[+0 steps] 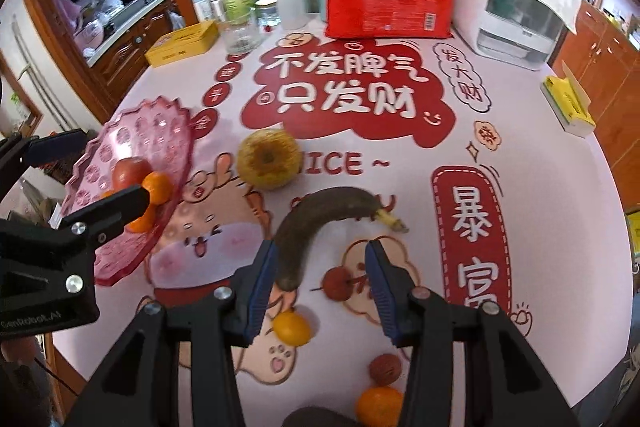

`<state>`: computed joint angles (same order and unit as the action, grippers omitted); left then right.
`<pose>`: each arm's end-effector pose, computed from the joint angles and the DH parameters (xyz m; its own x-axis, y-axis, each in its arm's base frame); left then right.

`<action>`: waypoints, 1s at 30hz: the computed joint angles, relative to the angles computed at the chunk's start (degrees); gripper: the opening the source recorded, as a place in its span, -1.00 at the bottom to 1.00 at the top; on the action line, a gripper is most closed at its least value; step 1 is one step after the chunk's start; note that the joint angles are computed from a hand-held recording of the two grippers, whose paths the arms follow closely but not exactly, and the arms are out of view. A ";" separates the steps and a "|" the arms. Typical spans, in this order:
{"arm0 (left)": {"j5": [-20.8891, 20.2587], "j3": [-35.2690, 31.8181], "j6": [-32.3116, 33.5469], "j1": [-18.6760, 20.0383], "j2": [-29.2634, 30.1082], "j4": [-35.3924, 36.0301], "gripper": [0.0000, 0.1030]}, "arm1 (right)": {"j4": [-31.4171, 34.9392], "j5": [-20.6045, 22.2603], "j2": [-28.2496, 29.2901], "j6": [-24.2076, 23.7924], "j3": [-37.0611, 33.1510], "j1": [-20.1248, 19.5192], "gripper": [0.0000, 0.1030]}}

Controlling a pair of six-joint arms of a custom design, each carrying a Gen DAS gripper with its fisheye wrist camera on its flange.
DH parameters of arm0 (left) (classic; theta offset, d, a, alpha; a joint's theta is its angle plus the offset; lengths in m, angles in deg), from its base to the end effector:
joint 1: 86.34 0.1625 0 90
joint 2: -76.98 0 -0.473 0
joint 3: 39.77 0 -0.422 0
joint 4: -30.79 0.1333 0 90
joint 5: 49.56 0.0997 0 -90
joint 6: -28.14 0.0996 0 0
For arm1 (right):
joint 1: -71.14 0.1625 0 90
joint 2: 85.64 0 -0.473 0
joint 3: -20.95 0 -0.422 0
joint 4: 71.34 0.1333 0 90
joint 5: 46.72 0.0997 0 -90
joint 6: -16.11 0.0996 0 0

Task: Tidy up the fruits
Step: 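Withdraw both tools from the bowl toward the pear and banana, then grasp the pear with the left tool while the right tool grasps the banana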

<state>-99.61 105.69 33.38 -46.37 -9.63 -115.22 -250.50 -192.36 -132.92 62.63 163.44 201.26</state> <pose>-0.1354 -0.3709 0.1923 -0.3962 0.6640 -0.6341 0.8050 0.5834 0.1079 0.2812 -0.2545 0.0233 -0.7234 0.2557 0.6413 -0.1685 0.8354 -0.5231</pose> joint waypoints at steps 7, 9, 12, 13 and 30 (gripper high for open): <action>-0.32 -5.15 7.95 4.38 13.51 -5.11 0.74 | -9.78 1.97 1.61 -4.21 1.56 -6.79 -0.11; -0.38 -6.70 8.79 5.67 16.28 -5.08 0.74 | -12.49 2.51 2.48 -5.54 1.74 -8.58 -0.11; -0.48 -9.02 9.82 7.63 20.28 -5.27 0.74 | -17.14 3.70 4.22 -7.86 1.78 -11.45 -0.11; -0.36 -9.82 9.94 8.24 21.61 -5.21 0.74 | -18.51 4.07 4.87 -8.48 1.69 -12.65 -0.11; -3.53 -15.58 8.59 12.81 30.91 -3.43 0.64 | -29.83 11.06 8.61 -13.91 2.08 -20.75 -0.10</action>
